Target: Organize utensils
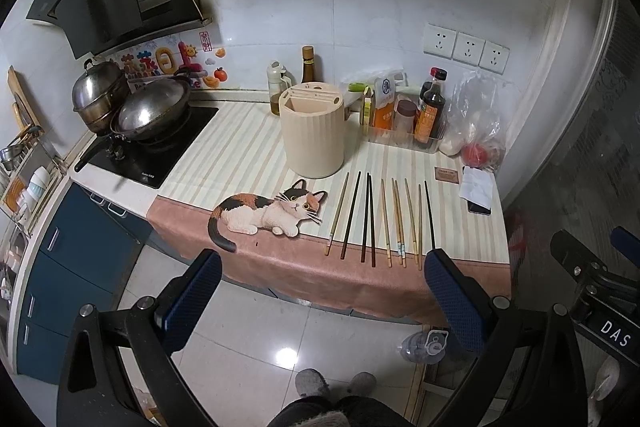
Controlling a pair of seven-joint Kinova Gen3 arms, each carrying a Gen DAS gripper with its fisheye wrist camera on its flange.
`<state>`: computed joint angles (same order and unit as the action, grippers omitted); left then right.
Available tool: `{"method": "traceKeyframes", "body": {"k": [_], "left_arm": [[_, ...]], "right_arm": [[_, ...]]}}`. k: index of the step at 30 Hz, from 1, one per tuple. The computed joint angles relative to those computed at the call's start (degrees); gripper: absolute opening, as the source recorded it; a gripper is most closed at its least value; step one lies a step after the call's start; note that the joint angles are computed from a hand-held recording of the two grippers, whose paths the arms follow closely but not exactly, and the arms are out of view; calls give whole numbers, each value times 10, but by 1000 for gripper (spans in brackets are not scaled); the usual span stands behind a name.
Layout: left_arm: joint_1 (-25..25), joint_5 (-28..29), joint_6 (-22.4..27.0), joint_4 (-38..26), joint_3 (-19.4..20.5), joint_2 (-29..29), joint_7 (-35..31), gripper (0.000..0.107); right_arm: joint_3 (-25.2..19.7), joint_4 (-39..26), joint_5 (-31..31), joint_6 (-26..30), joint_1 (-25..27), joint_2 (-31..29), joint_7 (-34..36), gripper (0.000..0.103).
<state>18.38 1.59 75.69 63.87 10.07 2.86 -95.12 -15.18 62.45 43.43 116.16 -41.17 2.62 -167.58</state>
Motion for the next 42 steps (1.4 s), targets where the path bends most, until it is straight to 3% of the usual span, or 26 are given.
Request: {"method": "traceKeyframes", "body": {"k": [42], "left_arm": [[-2,3,2,-8,-1,0,-2,103]], "right_arm": [[-3,-16,15,15,-11,2,6,103]]}}
